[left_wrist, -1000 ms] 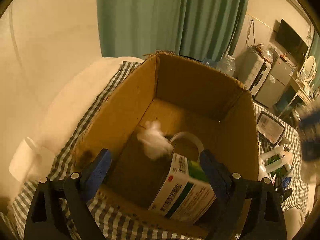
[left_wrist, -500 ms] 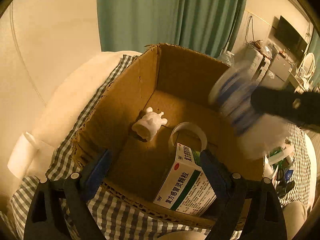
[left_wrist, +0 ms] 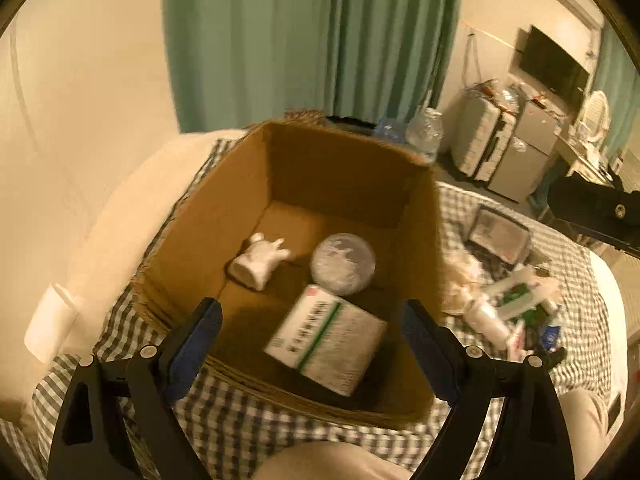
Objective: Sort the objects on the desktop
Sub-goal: 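Grasp the red-printed sachet with the left tool while the right grasps the tissue pack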
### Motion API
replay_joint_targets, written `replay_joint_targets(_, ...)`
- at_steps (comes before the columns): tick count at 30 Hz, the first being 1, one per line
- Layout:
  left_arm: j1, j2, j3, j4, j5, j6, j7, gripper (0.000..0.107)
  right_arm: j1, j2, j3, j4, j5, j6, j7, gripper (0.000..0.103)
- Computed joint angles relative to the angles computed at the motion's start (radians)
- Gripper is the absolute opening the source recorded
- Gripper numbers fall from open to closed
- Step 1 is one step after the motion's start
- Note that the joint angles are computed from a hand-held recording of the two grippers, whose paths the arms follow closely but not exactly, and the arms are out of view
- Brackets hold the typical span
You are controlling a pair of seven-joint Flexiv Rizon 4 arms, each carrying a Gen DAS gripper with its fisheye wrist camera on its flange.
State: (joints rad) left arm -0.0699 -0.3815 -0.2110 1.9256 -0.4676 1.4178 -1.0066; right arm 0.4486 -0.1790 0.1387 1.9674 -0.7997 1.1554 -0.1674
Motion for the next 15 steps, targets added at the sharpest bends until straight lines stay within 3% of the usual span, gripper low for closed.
replay_joint_targets(8, -0.035, 0.082, -0.105, 0.114, -0.103, 0.041, 0.062, 0.097, -0.109, 0.255, 0.057, 0.229, -0.065, -0.064, 0.137, 0.073)
replay_joint_targets(11, -0.091, 0.085, -0.090, 0.123, -0.093, 0.025, 0.045, 0.097, -0.159, 0.348, 0.093, 0.307, -0.043, -0.123, 0.152, 0.073)
replay_joint_targets(15, -0.195, 0.064, -0.020, 0.096, 0.017, 0.008, -0.055, 0.097, -0.217, 0.453, 0.116, 0.414, 0.025, -0.114, 0.152, 0.073)
